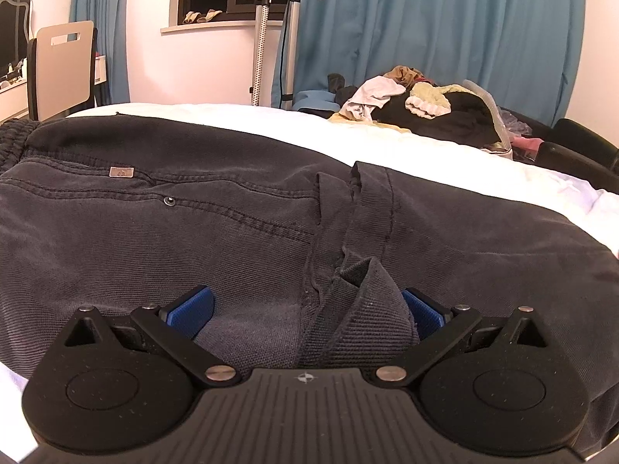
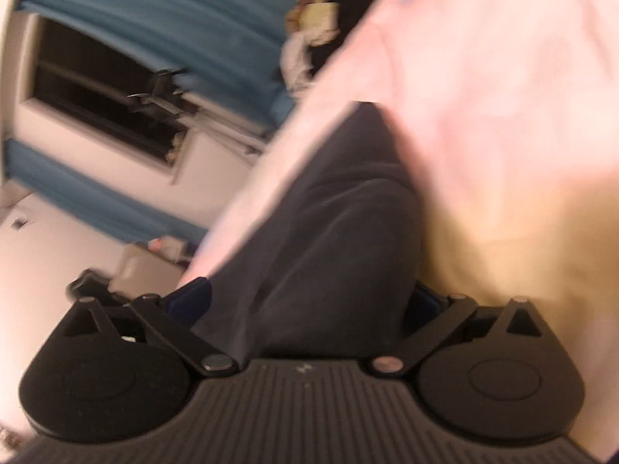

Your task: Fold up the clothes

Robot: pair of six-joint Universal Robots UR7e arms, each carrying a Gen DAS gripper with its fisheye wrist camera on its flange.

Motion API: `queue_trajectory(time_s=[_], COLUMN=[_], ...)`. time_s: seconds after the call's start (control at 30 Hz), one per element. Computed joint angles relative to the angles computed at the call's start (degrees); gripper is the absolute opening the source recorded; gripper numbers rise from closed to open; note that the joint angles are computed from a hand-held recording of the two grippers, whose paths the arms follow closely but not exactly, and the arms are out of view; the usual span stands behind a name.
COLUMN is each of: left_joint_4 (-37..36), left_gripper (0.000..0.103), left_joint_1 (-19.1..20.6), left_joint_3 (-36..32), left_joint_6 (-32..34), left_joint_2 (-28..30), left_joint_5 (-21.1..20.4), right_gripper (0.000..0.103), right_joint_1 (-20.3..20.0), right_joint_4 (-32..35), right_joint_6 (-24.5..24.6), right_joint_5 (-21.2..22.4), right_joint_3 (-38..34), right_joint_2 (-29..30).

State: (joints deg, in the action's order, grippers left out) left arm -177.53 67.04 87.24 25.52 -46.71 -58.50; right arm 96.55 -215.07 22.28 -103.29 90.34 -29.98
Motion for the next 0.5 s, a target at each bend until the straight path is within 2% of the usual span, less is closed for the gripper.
queue_trajectory(time_s=[0.03, 0.1, 0.17, 0.23, 0.3, 0.4, 0.5], left_joint_4=[-0.1, -0.2, -1.2, -2.8, -5.1, -11.4, -13.5], left_gripper=[0.103, 0.103, 0.103, 0.103, 0.103, 0.103, 0.103], left_joint_1=[0.0, 0.0, -0.2, -0.6, -0.8, -1.5, -2.4], left_joint_3=[0.2, 0.8, 2.2, 3.9, 5.3, 6.4, 5.3], left_joint_6=[-0.1, 0.4, 0.7, 0.7, 0.2, 2.7, 3.4], left_joint_2=[-0.1, -0.9, -2.3, -3.9, -5.4, -6.5, -5.4], left_joint_5=[-0.2, -1.0, -1.9, -2.8, -4.2, -4.9, -1.7], right_gripper=[0.094, 0.054, 0.042, 0.034, 0.027, 0.025, 0.024], right_joint_1=[0.5, 2.5, 4.5, 5.8, 6.9, 7.7, 8.6], right_joint_4=[0.8, 2.6, 2.3, -0.4, -3.3, -8.5, -13.1], right_joint_6=[-1.7, -5.3, -7.0, -9.4, -12.4, -14.1, -17.2], right_joint_5=[-1.3, -8.0, -14.6, -17.5, -18.6, -17.8, -17.0], right_joint_3=[-1.3, -4.2, -6.1, -6.9, -7.7, -7.2, -6.4], right_joint_2=[0.6, 1.7, 2.7, 3.6, 4.0, 4.2, 3.8])
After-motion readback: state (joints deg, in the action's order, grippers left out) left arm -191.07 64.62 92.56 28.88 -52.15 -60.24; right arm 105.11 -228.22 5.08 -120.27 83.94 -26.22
